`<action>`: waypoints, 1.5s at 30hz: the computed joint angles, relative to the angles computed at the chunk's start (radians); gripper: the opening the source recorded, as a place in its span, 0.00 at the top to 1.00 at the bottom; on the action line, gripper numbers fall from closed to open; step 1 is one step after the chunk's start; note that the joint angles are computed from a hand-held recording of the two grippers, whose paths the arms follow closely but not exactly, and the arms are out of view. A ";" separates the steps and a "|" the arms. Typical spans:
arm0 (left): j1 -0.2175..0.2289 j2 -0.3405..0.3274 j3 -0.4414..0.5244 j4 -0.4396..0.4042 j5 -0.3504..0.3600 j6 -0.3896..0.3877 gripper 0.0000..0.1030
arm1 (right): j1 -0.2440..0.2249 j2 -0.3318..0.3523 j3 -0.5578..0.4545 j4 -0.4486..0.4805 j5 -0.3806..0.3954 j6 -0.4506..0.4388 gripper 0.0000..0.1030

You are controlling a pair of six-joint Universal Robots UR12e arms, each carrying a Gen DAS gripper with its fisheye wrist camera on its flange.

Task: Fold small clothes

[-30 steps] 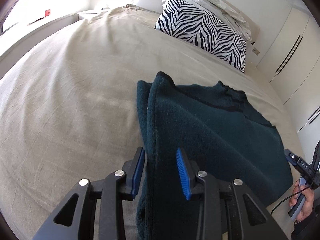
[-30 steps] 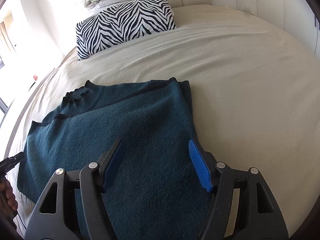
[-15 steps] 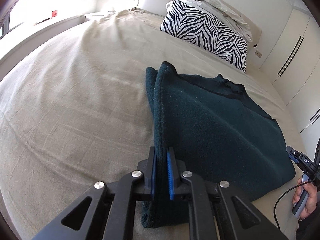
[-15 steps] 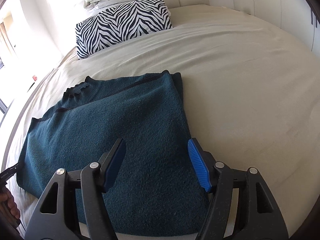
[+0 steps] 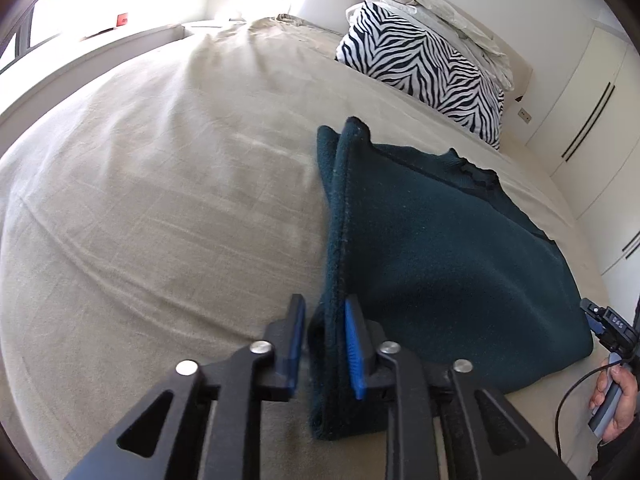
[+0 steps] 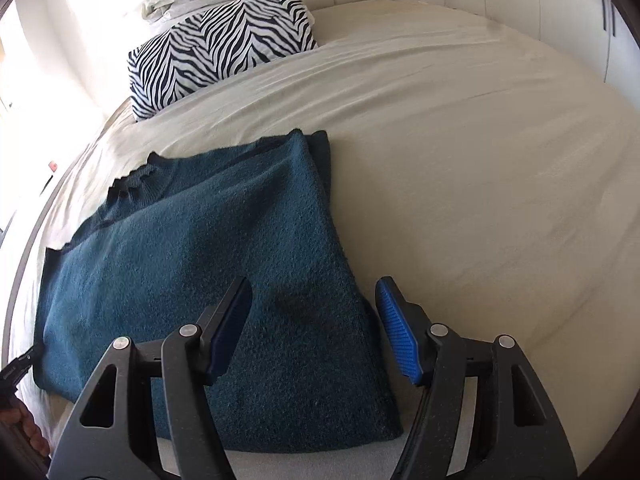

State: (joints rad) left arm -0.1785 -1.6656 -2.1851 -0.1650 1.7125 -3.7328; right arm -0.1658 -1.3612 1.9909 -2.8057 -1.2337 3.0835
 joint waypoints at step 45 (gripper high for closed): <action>0.021 -0.223 0.230 0.020 0.036 0.228 0.65 | 0.061 0.061 -0.058 0.229 0.651 0.016 0.54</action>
State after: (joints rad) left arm -0.1577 -1.8883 -1.9555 -0.1448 1.7480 -3.5052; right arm -0.1043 -1.3007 1.9330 -2.5765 -0.5823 3.0995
